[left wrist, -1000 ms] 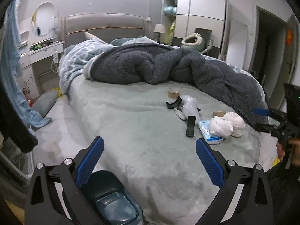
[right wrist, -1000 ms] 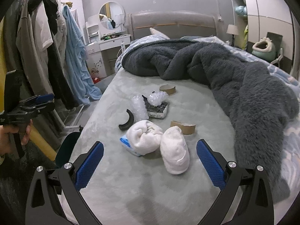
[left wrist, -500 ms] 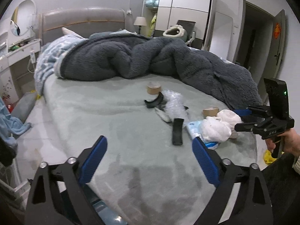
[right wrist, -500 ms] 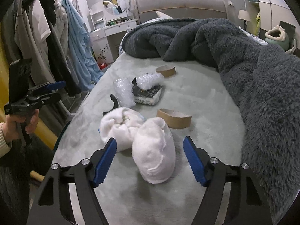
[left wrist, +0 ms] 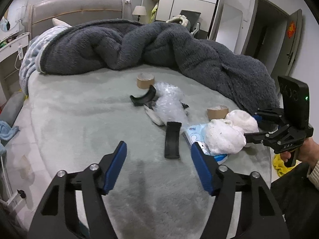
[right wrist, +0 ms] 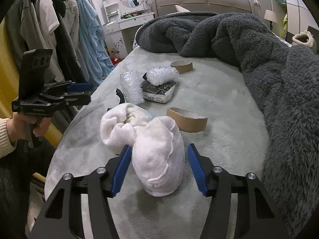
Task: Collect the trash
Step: 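Move the right tool to the white towel bundle and close on it, then carry the white bundle with the right tool over the teal wastebasket while the left tool grasps a black strip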
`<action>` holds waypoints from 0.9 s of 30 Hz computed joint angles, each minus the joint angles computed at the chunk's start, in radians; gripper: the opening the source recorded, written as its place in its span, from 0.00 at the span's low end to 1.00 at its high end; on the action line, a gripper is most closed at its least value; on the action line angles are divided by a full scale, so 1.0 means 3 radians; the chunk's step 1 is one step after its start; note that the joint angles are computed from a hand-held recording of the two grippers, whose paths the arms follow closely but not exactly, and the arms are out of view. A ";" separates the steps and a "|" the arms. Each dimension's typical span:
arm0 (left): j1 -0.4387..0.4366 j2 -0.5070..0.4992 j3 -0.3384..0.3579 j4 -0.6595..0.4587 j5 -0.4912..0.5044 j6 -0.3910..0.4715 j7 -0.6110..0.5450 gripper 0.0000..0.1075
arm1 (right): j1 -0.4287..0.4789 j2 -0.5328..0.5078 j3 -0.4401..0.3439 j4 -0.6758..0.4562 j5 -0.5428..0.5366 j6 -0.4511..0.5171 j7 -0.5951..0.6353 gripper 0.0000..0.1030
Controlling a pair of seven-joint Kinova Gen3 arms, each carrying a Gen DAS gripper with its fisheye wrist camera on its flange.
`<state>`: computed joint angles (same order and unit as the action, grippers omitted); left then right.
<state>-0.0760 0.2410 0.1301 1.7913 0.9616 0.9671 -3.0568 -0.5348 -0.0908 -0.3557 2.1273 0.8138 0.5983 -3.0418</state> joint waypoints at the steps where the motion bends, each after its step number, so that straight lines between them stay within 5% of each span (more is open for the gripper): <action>1: 0.0021 0.0009 0.0008 -0.0004 -0.0020 -0.0012 0.0008 0.60 | -0.0001 -0.0006 -0.0002 0.0006 0.0003 0.0004 -0.0003 0.48; 14: 0.0236 0.0128 0.0121 -0.0028 -0.0145 -0.0259 0.0238 0.48 | 0.0117 -0.0206 -0.0157 0.0213 0.0263 -0.0069 -0.0462 0.37; 27: 0.0298 0.0310 0.0229 -0.0208 -0.0449 -0.0327 0.0951 0.20 | 0.0452 -0.0312 -0.0296 0.0308 0.0640 -0.0496 -0.0882 0.34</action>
